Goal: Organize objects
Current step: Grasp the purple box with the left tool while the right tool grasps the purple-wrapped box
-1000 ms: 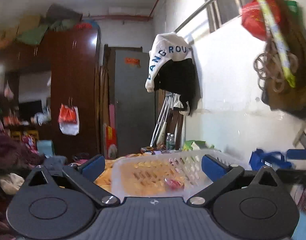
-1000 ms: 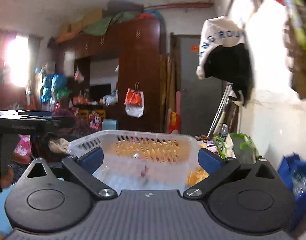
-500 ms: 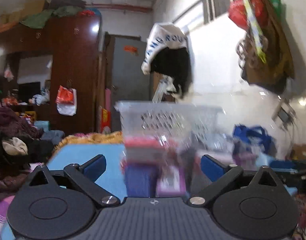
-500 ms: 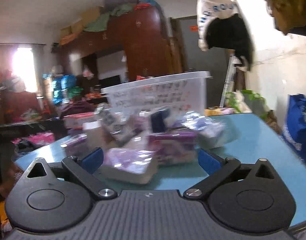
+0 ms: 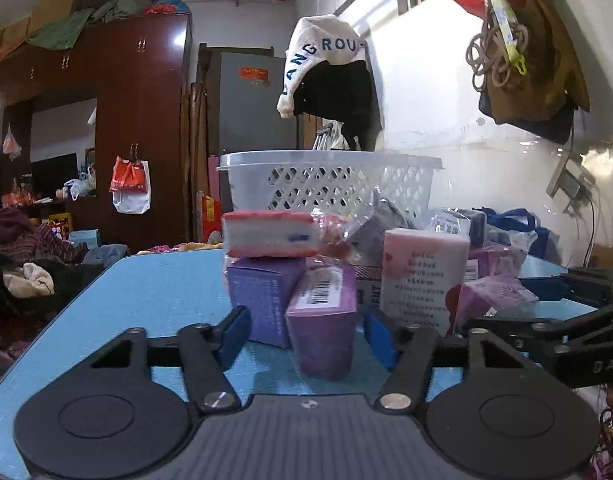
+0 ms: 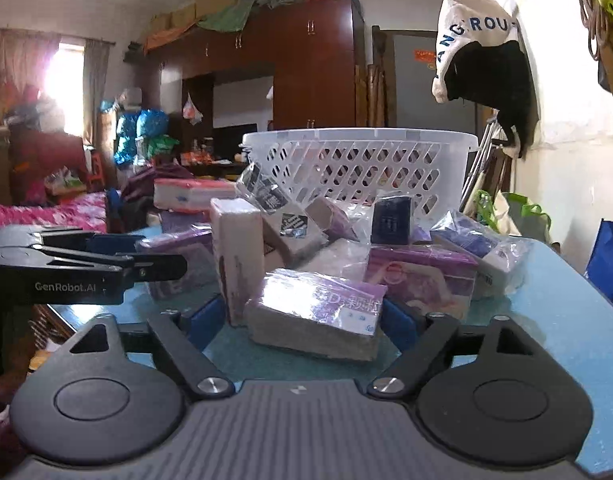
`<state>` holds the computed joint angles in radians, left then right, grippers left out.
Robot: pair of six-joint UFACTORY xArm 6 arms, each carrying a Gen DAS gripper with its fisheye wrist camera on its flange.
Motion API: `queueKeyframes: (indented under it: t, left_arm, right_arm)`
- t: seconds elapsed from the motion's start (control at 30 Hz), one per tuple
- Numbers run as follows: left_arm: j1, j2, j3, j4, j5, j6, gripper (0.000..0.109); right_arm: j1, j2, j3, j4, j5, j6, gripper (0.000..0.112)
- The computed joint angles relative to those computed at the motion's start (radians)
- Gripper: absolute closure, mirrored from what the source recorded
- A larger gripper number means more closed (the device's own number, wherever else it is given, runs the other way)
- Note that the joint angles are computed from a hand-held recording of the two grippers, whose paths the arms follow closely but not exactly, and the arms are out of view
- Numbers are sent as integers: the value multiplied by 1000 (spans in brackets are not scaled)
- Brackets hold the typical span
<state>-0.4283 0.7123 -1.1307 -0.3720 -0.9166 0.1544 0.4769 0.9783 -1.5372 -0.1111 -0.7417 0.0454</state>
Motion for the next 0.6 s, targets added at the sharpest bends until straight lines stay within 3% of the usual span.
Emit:
queueKeyframes:
  t: [0.2, 0.6]
  left_arm:
    - [-16, 24, -27, -20, 11, 30, 66]
    - [-7, 25, 18, 36, -117, -6, 69]
  right_arm:
    - [-29, -20, 34, -55, -27, 45, 39]
    - [-39, -29, 66, -51, -99, 33, 39]
